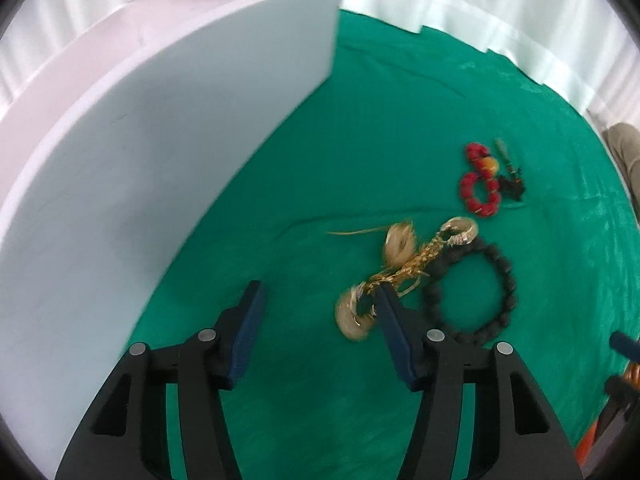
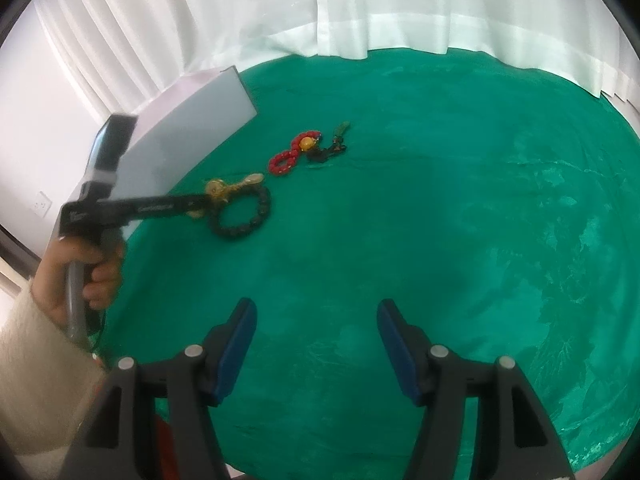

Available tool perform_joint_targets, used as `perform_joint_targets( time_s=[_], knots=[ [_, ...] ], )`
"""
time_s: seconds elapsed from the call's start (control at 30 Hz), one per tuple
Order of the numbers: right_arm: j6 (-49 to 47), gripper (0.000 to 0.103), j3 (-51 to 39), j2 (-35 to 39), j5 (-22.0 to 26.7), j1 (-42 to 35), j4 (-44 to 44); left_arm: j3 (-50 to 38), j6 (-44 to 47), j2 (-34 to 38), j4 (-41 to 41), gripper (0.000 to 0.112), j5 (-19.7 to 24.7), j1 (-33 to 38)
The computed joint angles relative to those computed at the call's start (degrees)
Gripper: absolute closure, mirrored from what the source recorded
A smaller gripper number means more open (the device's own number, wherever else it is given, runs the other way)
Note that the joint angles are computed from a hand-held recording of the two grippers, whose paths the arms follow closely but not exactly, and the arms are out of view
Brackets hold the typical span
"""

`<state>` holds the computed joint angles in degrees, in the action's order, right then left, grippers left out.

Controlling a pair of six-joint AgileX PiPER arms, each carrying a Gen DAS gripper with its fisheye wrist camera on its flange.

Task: Organize jewelry
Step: 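Move both open tools back to the gold earrings and black bracelet, then grasp the gold hoop earrings with the left tool while the right tool grasps the black bead bracelet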

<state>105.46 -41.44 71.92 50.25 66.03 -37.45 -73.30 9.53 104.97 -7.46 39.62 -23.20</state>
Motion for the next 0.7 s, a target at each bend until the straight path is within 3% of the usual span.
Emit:
perform_joint_targets(
  time_s=[0.1, 0.17, 0.3, 0.47, 0.57, 0.67, 0.7],
  knots=[
    [-0.69, 0.039, -0.48, 0.59, -0.63, -0.65, -0.19, 1.35, 1.09, -2.0, 0.66, 0.054, 1.02, 1.67],
    [-0.93, 0.039, -0.96, 1.23, -1.48, -0.86, -0.37, 2.42, 7.49, -3.58, -3.52, 0.053, 1.44, 2.82],
    [-2.45, 0.039, -2.39, 3.2, -3.04, -1.35, 0.25, 4.14, 14.49, -5.39, -6.84, 0.052, -0.98, 1.63],
    [-3.18, 0.039, -3.06, 4.37, -3.92, -1.22, 1.08, 2.81, 12.59, -2.14, 0.07, 0.053, -3.98, -3.39],
    [-2.69, 0.039, -2.75, 4.24, -3.71, -0.86, 1.2, 2.66, 11.03, -0.86, 2.19, 0.062, -5.6, -5.24],
    [-1.81, 0.039, -2.2, 4.2, -3.77, -1.06, 1.14, 2.89, 13.82, -1.36, 1.28, 0.087, -5.0, -6.03],
    [-1.46, 0.039, -1.96, 4.1, -3.91, -1.24, 1.09, 2.88, 13.29, -1.3, 1.86, 0.09, -4.87, -6.52]
  ],
)
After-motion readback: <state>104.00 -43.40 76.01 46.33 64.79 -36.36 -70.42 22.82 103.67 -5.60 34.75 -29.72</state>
